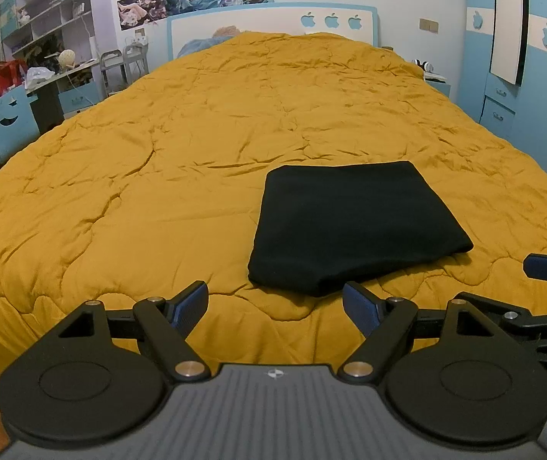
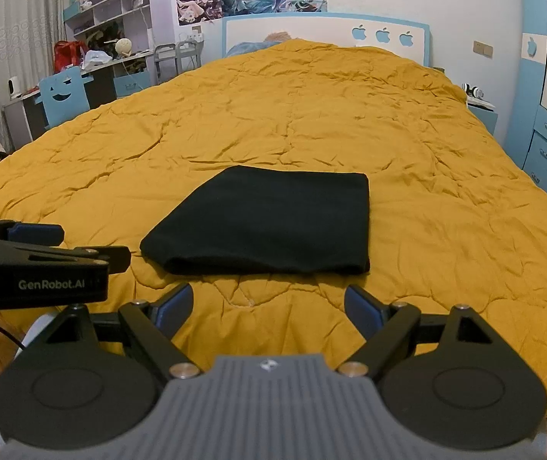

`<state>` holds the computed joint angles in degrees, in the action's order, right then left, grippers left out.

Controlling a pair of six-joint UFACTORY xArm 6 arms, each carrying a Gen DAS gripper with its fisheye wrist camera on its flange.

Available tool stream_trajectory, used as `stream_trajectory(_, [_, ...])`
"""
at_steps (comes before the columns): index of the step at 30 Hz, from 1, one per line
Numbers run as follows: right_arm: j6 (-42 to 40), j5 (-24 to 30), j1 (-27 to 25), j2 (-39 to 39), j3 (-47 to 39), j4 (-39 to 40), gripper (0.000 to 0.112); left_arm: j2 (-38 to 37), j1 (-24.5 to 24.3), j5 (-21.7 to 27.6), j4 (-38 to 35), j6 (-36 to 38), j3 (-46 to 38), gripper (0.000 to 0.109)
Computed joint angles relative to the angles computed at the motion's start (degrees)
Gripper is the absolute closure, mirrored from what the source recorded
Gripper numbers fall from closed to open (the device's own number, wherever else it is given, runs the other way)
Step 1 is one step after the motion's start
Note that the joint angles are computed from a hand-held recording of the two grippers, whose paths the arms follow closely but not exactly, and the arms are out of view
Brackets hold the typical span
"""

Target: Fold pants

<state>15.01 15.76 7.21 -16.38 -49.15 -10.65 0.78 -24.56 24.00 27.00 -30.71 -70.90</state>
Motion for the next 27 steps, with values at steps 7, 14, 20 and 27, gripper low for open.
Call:
stream_trajectory(7, [-0.2, -0.3, 0.0, 0.1, -0.1, 0.3, 0.03, -0.1, 0.0, 0.1, 0.9, -0.6, 0.1, 0.015])
stream_trajectory(14, [0.3, -0.4, 0.0, 0.3, -0.2, -0.1, 0.03, 0.0, -0.2, 0.4, 1.3, -0.8, -0.1, 0.015])
stream_trajectory(20, [0.3, -0.5, 0.0, 0.2, -0.2, -0.1, 0.03, 0.0, -0.2, 0.4, 1.2, -0.7, -0.1, 0.015])
stream_trajectory(27, [1.8, -0.5, 0.1, 0.0, -0.2, -1.3, 0.03, 0.1, -0.2, 0.5, 0.8, -0.3, -0.2, 0.015])
